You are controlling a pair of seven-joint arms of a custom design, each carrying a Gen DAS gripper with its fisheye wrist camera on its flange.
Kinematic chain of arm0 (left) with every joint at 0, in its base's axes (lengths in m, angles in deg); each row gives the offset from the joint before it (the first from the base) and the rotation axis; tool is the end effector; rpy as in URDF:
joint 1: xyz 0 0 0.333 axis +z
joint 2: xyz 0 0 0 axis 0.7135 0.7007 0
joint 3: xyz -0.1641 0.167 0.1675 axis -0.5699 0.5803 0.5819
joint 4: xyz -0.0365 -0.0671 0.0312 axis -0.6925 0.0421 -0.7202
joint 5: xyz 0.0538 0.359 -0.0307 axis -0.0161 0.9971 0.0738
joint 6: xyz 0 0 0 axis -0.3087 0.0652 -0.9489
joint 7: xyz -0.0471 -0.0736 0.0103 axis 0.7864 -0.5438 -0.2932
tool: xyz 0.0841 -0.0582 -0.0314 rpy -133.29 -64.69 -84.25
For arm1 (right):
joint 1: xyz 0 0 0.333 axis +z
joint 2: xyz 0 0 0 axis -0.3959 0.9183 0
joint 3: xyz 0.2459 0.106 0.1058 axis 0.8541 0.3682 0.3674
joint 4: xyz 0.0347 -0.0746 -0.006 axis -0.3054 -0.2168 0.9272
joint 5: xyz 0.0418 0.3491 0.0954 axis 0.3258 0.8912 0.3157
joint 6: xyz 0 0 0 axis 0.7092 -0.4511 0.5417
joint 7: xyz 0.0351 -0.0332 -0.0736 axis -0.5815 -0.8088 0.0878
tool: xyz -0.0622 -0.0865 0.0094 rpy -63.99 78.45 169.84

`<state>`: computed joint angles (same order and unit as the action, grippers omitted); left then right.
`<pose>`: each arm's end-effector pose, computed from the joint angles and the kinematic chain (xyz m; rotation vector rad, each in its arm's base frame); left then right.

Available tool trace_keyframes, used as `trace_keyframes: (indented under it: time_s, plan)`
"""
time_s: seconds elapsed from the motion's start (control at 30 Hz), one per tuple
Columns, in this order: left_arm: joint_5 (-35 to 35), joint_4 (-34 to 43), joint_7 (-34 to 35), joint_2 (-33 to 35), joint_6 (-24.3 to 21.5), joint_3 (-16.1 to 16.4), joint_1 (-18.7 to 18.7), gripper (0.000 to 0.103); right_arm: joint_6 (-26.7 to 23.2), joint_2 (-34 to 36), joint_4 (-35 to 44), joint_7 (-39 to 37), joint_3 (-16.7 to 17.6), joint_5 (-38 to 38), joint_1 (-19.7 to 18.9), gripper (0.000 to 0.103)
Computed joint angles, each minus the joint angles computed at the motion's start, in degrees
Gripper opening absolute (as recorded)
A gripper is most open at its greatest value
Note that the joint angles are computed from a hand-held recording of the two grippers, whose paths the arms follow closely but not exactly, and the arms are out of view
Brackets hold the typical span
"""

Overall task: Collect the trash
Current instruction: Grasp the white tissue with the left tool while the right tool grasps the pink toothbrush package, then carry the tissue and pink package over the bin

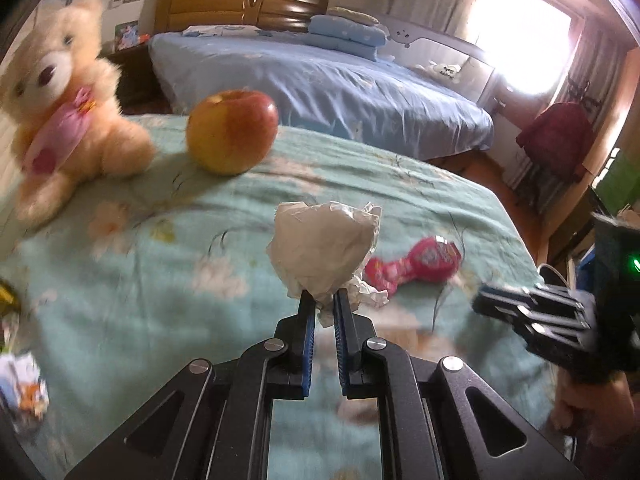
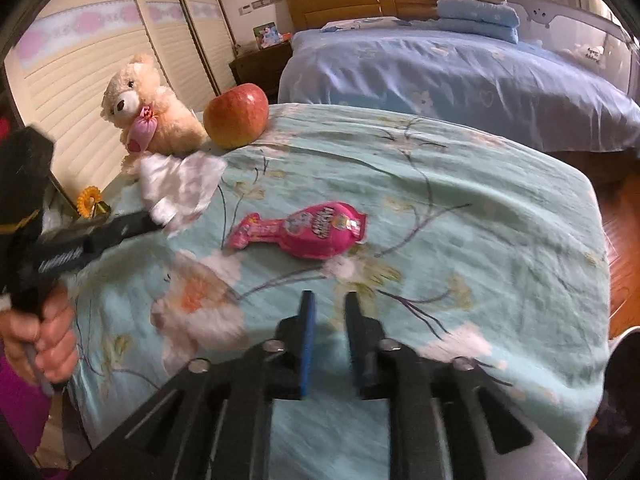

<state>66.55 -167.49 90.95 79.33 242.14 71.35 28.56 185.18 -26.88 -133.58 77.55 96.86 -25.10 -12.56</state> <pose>0.5838 -0.1547 0.3049 -2.0133 1.6793 -0.9396 0.6598 0.2129 0.2590 -2.2115 1.0952 -0.1303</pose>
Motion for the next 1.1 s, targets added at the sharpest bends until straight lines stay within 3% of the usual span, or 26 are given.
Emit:
trace_keyframes:
  time_s: [0.1, 0.17, 0.27, 0.4, 0.43, 0.5, 0.6, 0.77, 0.87, 0.93, 0.97, 1.1]
  plan:
    - [-0.29, -3.27, -0.11, -1.66, 1.18, -0.84, 0.86, 0.008, 0.05, 1.85, 2.43, 5.43, -3.42, -4.02, 3.68, 0.021]
    - [-0.77, -4.74, 0.26, -2.41, 1.54, -1.11, 1.03, 0.008, 0.73, 4.09, 5.66, 8.38, -3.89, -5.32, 4.58, 0.018]
    - [-1.73, -6.09, 0.52, -3.21, 1.9, -0.6, 0.21, 0.008, 2.92, 8.38, 11.99, 18.21, -7.21, -8.41, 7.46, 0.023]
    - [-3.21, -7.83, 1.51, -4.39, 2.66, 1.6, -1.77, 0.008, 3.86, 7.21, 10.01, 19.25, -3.09, -7.21, 4.13, 0.023]
    - [-3.51, -8.25, 1.93, -4.68, 2.76, 1.3, -1.38, 0.008, 4.29, 6.47, 8.74, 18.5, -2.05, -6.59, 3.4, 0.026]
    - [-4.59, -8.93, 2.32, -4.85, 3.11, 2.62, -2.52, 0.008, 4.58, 5.29, 6.73, 17.0, 0.45, -4.17, 1.57, 0.047]
    - [-6.83, -9.59, 2.91, -4.47, 3.74, 4.25, -4.02, 0.008, 7.24, 4.46, 5.17, 16.37, 1.63, -1.83, 1.91, 0.061]
    - [-11.13, -11.3, 5.37, -4.76, 5.39, 6.1, -6.41, 0.008, 8.13, 8.11, 9.98, 25.94, -5.52, -7.43, 9.65, 0.066]
    - [-13.46, -11.65, 6.98, -4.69, 5.62, 5.36, -6.12, 0.008, 9.03, 10.06, 12.36, 31.44, -8.9, -11.98, 12.65, 0.064]
    - [-14.94, -11.83, 8.25, -4.82, 5.58, 5.22, -6.41, 0.008, 9.04, 10.2, 12.39, 32.54, -8.89, -13.72, 12.49, 0.044]
    - [-15.48, -11.67, 8.83, -4.71, 5.52, 4.77, -6.11, 0.008, 9.52, 9.8, 11.62, 32.21, -8.22, -14.04, 11.84, 0.035]
    - [-16.26, -11.0, 10.37, -4.6, 5.08, 1.9, -4.25, 0.008, 10.51, 6.99, 7.04, 27.24, -2.47, -11.84, 6.66, 0.024]
